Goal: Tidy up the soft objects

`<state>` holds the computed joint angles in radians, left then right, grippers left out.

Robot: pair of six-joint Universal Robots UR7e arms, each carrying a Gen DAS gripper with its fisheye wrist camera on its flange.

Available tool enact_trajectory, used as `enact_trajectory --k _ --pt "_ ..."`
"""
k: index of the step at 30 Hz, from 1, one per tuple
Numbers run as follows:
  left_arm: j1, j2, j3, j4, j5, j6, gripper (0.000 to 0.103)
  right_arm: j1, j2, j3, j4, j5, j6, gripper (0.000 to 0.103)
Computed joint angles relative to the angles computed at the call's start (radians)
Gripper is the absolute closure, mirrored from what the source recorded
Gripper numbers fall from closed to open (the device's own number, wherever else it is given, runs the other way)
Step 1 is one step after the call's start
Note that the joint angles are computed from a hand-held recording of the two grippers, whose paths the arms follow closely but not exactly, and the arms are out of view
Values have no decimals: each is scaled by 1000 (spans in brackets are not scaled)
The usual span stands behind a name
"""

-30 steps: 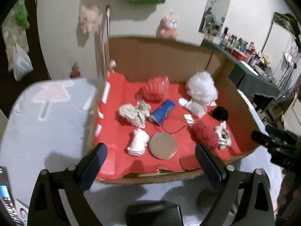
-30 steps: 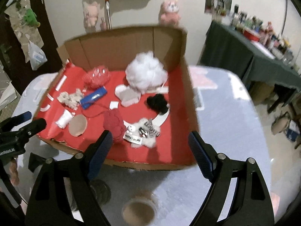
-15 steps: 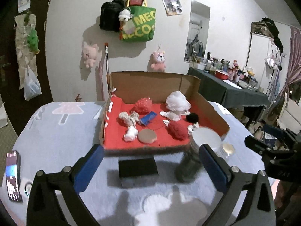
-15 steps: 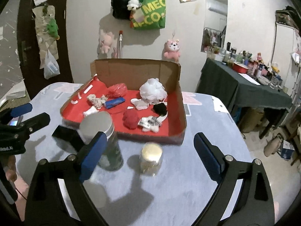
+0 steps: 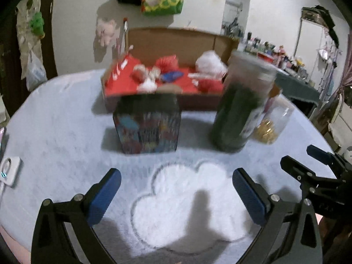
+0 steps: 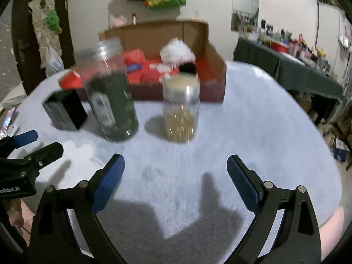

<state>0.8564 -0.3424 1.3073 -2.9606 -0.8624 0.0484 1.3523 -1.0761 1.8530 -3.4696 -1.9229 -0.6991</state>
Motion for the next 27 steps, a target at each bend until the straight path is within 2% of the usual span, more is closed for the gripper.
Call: enact_trajectory --k 6,13,27 --pt "11 30 -30 45 41 -29 0 -19 33 -15 9 -20 11 8" --pt "1 64 -46 -1 96 7 0 -26 51 -19 -28 -17 -3 7" --pt "0 65 -50 10 107 1 0 -27 57 -22 -38 -13 -4 6"
